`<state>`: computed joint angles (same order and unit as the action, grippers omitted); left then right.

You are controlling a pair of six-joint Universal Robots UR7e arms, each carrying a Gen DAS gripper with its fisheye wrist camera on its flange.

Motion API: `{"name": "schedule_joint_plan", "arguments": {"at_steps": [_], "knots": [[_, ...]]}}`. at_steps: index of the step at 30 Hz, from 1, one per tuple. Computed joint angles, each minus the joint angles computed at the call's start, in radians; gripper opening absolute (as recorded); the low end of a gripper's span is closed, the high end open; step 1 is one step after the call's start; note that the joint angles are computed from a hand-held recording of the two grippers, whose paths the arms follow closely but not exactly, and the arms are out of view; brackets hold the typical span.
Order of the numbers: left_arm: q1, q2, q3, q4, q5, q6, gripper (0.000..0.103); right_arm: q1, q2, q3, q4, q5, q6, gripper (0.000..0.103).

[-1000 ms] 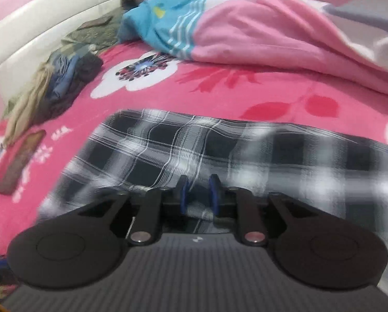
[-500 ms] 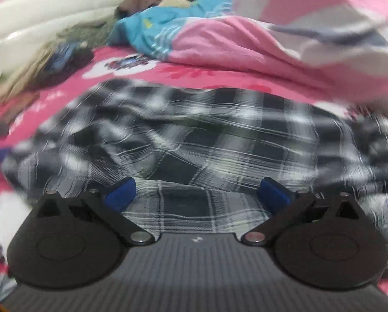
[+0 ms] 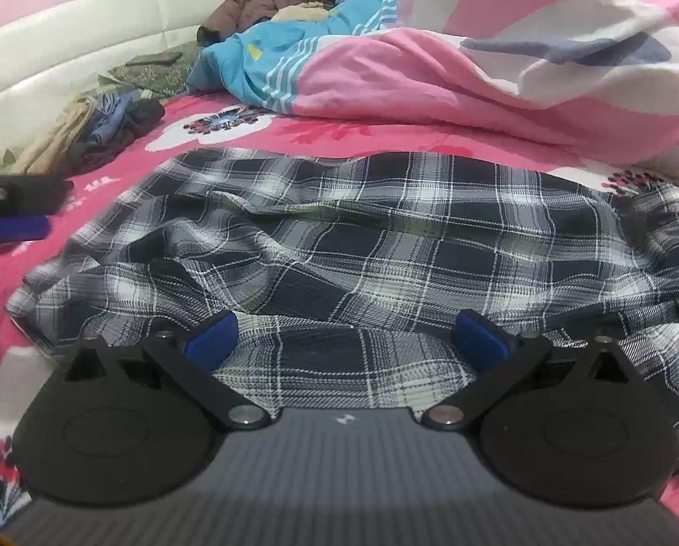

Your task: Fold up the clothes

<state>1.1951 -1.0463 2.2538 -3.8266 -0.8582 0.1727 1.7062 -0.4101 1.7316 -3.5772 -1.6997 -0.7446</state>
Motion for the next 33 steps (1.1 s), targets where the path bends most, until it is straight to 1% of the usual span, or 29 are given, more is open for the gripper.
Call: {"name": "schedule_joint_plan", "arguments": {"at_steps": [2, 4, 7, 10, 15, 18, 20, 23, 24, 25, 26, 28, 30, 31, 32, 33], "knots": [[0.013, 0.028, -0.033, 0.031, 0.030, -0.025, 0.103, -0.004, -0.004, 0.000, 0.008, 0.011, 0.010, 0.102], [0.036, 0.048, -0.044, 0.031, 0.022, -0.037, 0.103, -0.003, -0.002, -0.001, 0.008, 0.006, 0.008, 0.102], [0.036, 0.079, -0.044, -0.029, 0.031, 0.038, 0.103, 0.000, 0.001, -0.003, 0.007, -0.002, 0.005, 0.102], [0.030, 0.090, -0.045, -0.045, 0.044, 0.054, 0.103, 0.004, 0.003, -0.005, 0.006, -0.011, 0.002, 0.102], [0.035, 0.085, -0.044, -0.044, 0.030, 0.059, 0.103, 0.028, 0.014, -0.021, 0.004, -0.071, -0.018, 0.102], [0.043, 0.071, -0.038, -0.032, 0.010, 0.055, 0.103, 0.047, 0.020, -0.013, -0.089, -0.114, -0.029, 0.102], [0.042, 0.070, -0.035, -0.050, 0.014, 0.063, 0.103, 0.051, 0.015, -0.001, -0.158, -0.122, -0.035, 0.102], [0.036, 0.077, -0.032, -0.103, 0.029, 0.081, 0.103, 0.043, 0.003, 0.003, -0.182, -0.154, -0.034, 0.102], [0.032, 0.081, -0.032, -0.133, 0.032, 0.091, 0.103, 0.039, 0.001, -0.002, -0.159, -0.180, -0.026, 0.102], [0.031, 0.082, -0.027, -0.173, 0.017, 0.098, 0.103, 0.033, 0.001, -0.013, -0.115, -0.216, -0.012, 0.102], [0.035, 0.076, -0.019, -0.200, -0.018, 0.092, 0.103, 0.027, 0.003, -0.017, -0.099, -0.225, -0.006, 0.102], [0.052, 0.060, -0.004, -0.232, -0.112, 0.067, 0.103, 0.014, 0.008, -0.015, -0.112, -0.203, -0.009, 0.102], [0.066, 0.045, 0.005, -0.223, -0.184, 0.041, 0.103, 0.016, 0.020, -0.021, -0.127, -0.212, -0.024, 0.102], [0.068, 0.040, 0.006, -0.200, -0.200, 0.035, 0.103, 0.017, 0.023, -0.023, -0.133, -0.214, -0.029, 0.102], [0.066, 0.039, 0.003, -0.172, -0.195, 0.036, 0.103, 0.016, 0.022, -0.023, -0.131, -0.211, -0.026, 0.102], [0.059, 0.044, -0.003, -0.146, -0.172, 0.042, 0.103, 0.015, 0.021, -0.023, -0.125, -0.208, -0.020, 0.102]]}}
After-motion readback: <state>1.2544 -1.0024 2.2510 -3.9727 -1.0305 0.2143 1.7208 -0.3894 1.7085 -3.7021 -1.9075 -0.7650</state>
